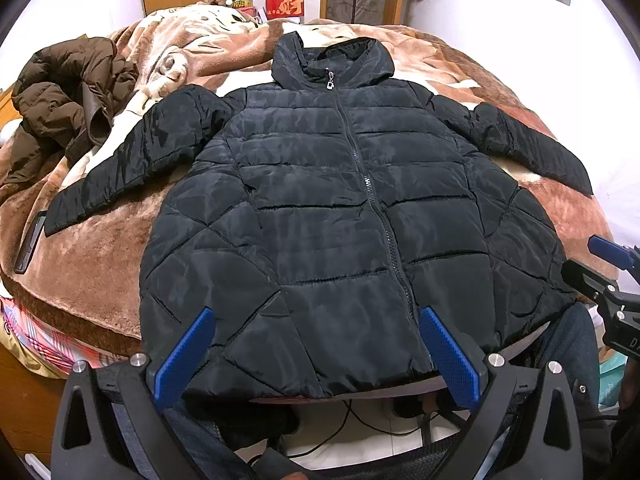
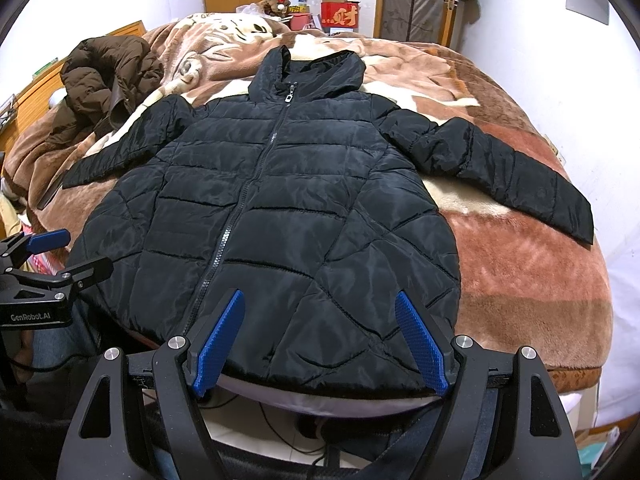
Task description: Fold large clothes
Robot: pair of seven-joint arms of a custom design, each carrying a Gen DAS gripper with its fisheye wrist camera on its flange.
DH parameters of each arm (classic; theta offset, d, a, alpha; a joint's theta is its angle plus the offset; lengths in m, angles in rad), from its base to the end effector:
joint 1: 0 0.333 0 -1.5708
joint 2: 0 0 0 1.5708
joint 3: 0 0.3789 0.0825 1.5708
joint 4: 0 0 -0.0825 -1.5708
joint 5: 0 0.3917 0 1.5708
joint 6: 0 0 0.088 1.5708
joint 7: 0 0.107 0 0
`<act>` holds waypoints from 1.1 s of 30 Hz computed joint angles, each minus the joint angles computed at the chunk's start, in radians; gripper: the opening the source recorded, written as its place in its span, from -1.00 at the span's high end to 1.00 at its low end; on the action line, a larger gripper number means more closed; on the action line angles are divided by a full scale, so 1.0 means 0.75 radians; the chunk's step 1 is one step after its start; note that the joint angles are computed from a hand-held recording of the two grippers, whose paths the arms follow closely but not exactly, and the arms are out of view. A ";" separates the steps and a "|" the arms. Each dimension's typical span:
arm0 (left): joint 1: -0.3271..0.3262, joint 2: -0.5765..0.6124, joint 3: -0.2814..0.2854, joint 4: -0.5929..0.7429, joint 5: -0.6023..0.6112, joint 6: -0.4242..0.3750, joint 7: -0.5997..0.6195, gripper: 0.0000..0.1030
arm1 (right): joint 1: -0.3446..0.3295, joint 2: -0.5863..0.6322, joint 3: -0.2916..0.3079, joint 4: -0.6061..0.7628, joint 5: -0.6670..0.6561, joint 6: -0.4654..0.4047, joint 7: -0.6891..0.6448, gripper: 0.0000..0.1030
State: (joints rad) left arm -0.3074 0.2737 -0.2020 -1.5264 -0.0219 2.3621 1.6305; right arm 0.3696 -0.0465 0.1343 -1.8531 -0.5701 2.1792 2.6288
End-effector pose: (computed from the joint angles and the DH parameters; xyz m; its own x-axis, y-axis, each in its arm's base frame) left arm 0.6317 -0.3289 0.6265 -0.5201 -0.8530 0.0434 -0.7310 0.4183 -0.5391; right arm 0.5232 0.2675 0.6421 -0.3114 -0.9500 0.0214 -0.7668 0.2379 -0.5961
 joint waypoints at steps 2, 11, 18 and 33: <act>-0.001 -0.002 0.000 -0.004 0.000 0.002 0.000 -1.00 | 0.001 0.001 0.000 0.000 -0.001 0.000 0.002 -0.51; -0.001 -0.001 0.000 -0.003 0.002 0.001 -0.001 -1.00 | 0.002 0.002 -0.001 0.004 0.002 -0.004 -0.001 -0.51; 0.000 -0.015 -0.003 -0.031 -0.003 0.008 0.002 -1.00 | 0.002 0.003 -0.001 0.004 0.003 -0.003 0.000 -0.51; -0.002 0.001 -0.004 0.002 -0.002 -0.027 0.013 -1.00 | 0.004 0.007 -0.001 0.007 0.004 -0.005 -0.002 -0.51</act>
State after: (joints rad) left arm -0.3088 0.2745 -0.2048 -1.5248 -0.0234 2.3420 1.6400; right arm 0.3724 -0.0410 0.1335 -1.8479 -0.5669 2.1758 2.6273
